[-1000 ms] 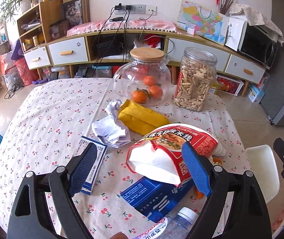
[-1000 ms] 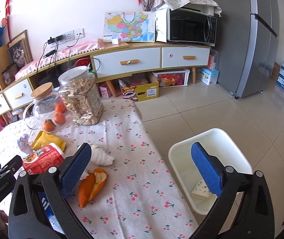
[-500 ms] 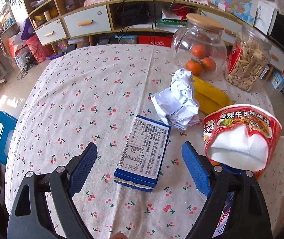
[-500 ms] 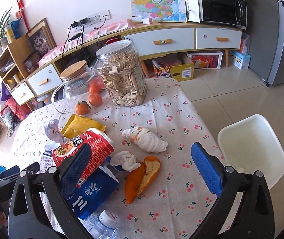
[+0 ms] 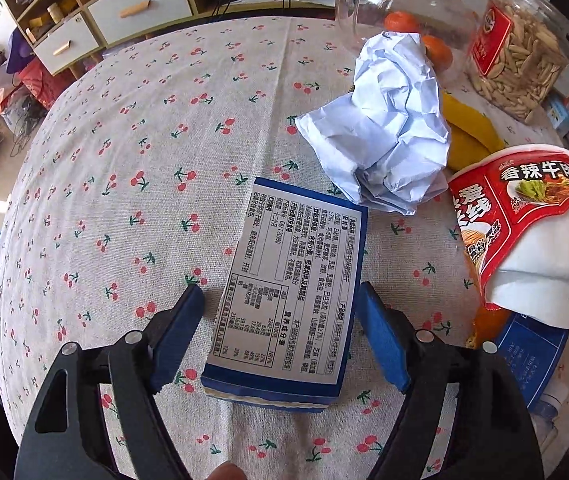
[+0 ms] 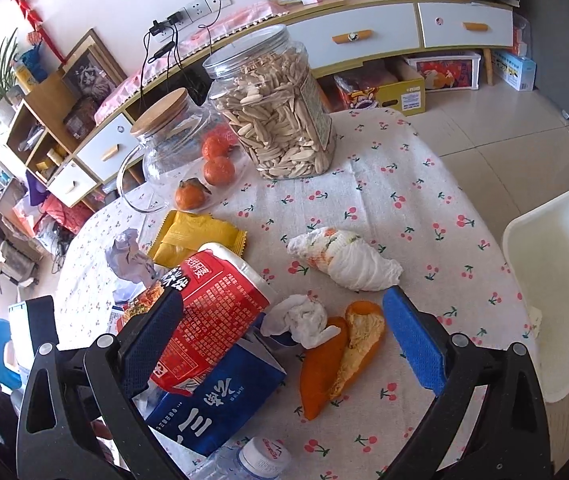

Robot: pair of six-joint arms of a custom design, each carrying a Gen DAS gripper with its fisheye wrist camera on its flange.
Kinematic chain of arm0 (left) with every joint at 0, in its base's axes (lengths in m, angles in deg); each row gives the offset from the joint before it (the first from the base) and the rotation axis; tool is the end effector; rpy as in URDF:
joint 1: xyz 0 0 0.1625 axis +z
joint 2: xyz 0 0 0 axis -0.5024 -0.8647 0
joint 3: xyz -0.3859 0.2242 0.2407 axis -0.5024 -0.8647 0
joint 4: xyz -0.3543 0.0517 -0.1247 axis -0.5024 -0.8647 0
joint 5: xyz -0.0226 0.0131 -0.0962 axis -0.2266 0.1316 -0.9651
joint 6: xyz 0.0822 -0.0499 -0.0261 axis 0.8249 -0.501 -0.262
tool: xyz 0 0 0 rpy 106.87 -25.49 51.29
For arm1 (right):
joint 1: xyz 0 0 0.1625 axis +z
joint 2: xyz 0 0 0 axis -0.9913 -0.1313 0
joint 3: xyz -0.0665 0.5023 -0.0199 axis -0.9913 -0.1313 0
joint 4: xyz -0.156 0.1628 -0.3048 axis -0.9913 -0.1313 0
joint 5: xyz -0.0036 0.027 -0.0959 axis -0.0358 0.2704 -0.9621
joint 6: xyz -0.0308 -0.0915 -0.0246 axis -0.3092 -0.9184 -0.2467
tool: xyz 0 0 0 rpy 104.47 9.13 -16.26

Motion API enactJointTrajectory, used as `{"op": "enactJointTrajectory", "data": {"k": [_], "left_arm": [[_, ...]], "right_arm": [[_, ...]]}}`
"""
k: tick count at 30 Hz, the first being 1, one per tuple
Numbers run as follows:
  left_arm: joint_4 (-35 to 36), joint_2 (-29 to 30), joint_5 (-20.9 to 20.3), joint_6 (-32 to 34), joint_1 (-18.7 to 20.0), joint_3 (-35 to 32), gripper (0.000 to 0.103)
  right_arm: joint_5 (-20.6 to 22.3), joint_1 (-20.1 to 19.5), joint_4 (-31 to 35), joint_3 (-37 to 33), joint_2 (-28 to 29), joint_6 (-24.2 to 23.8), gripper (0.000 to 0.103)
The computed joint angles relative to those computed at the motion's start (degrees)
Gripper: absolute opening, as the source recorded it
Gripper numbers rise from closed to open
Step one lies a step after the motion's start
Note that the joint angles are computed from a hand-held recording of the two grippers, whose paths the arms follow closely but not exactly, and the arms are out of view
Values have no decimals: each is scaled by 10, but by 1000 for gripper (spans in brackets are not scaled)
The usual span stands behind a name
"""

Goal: Collect trash
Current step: 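Grasp the blue box with the left tool while the right tool grasps the red noodle cup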

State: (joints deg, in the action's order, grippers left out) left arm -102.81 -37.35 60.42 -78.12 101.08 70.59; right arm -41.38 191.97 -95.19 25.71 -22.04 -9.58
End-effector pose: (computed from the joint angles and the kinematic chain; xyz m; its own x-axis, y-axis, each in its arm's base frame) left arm 0.0410 -0.5573 0.2817 -0.5195 -0.5901 -0.6180 -0.1285 0.7689 -0.6263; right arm 0.3544 -0.6837 -0.0432 -0.8456 -0.4262 0.3213 -0.5074 0.8287 -0.2362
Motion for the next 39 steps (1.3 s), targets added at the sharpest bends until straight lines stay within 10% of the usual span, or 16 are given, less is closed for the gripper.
{"op": "enactJointTrajectory", "data": {"k": [7, 14, 39], "left_arm": [[-13, -11, 6, 8, -6, 13, 57], [-22, -26, 44, -22, -42, 30, 57], [-130, -51, 131, -41, -128, 85, 57]], "right_arm": [[69, -9, 40, -15, 6, 18, 96], [121, -7, 42, -2, -1, -16, 39], [159, 22, -78, 87, -48, -122, 24]]}}
